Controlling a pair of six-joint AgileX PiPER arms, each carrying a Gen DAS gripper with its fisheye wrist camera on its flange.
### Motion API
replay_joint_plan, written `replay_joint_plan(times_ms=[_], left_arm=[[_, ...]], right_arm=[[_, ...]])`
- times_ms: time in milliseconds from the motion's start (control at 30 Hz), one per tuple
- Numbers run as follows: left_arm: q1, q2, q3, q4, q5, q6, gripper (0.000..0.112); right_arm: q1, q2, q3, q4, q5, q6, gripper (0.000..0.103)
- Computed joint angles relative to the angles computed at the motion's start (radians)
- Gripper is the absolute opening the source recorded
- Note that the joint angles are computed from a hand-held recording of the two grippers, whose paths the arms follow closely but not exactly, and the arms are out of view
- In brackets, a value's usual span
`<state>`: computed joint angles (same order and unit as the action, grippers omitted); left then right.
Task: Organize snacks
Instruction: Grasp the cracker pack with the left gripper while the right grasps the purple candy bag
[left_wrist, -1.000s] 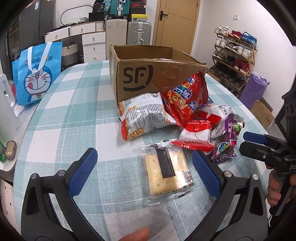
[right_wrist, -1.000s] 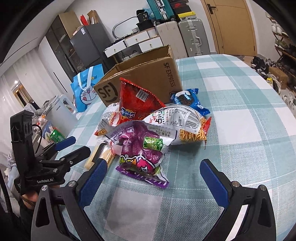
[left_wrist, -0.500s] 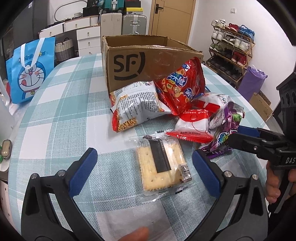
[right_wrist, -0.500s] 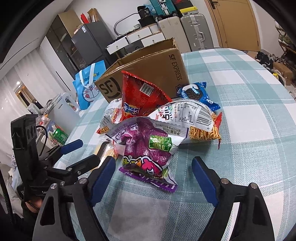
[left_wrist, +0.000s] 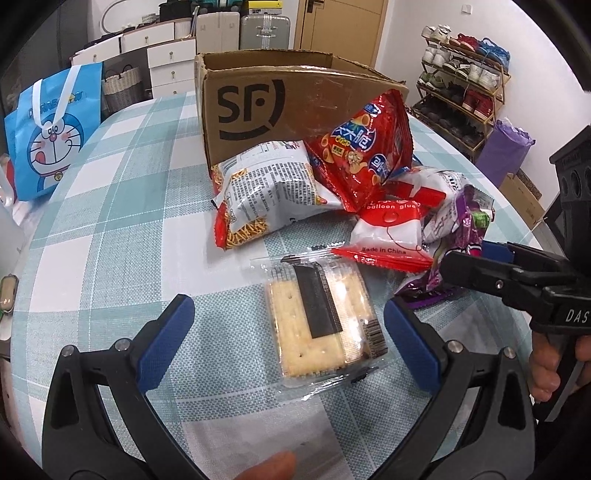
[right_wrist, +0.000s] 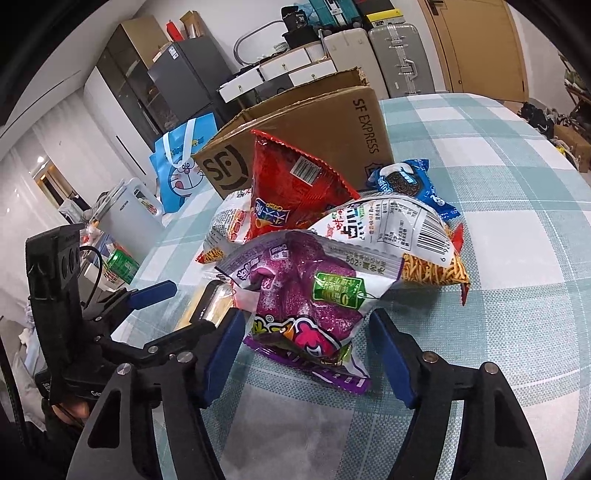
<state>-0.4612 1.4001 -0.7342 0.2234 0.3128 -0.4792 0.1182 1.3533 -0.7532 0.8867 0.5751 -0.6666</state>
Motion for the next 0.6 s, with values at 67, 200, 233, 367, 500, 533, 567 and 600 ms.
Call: replay_joint_plan(times_ms=[67, 200, 233, 367, 500, 533, 567, 600], left_arm=[[0.0, 0.009, -0.005, -0.029, -0.002, 0.027, 0.102], [-0.008, 0.027, -0.02, -0.037, 0.017, 0.032, 0.102], [-0.006, 0.033, -0.026, -0.052, 0.021, 0.047, 0.102], [-0.003, 0.056, -0.046, -0.05, 0.039, 0.044, 0.102], [-0.011, 0.069, -0.059, -0.01, 0.052, 0.009, 0.102], [-0.011, 0.07, -0.057, -0.001, 0.05, 0.002, 0.102], [-0.015, 0.074, -0.058, 0.015, 0.053, -0.012, 0.102], [-0.023, 0.075, -0.059, 0.036, 0.056, -0.036, 0.102]], right_arm=[[0.004, -0.003, 0.001, 0.0, -0.004, 0.001, 0.07], [-0.004, -0.001, 0.003, 0.011, -0.001, -0.017, 0.069], [-0.003, 0.0, 0.003, 0.01, -0.003, -0.016, 0.068], [-0.002, 0.005, 0.004, 0.014, -0.005, -0.021, 0.066], [0.004, 0.006, 0.003, 0.017, -0.009, -0.016, 0.064], [0.004, 0.006, 0.004, 0.021, -0.01, -0.019, 0.062], [0.006, 0.005, 0.004, 0.021, -0.011, -0.018, 0.059], [0.006, 0.003, 0.007, 0.023, -0.013, -0.019, 0.059]])
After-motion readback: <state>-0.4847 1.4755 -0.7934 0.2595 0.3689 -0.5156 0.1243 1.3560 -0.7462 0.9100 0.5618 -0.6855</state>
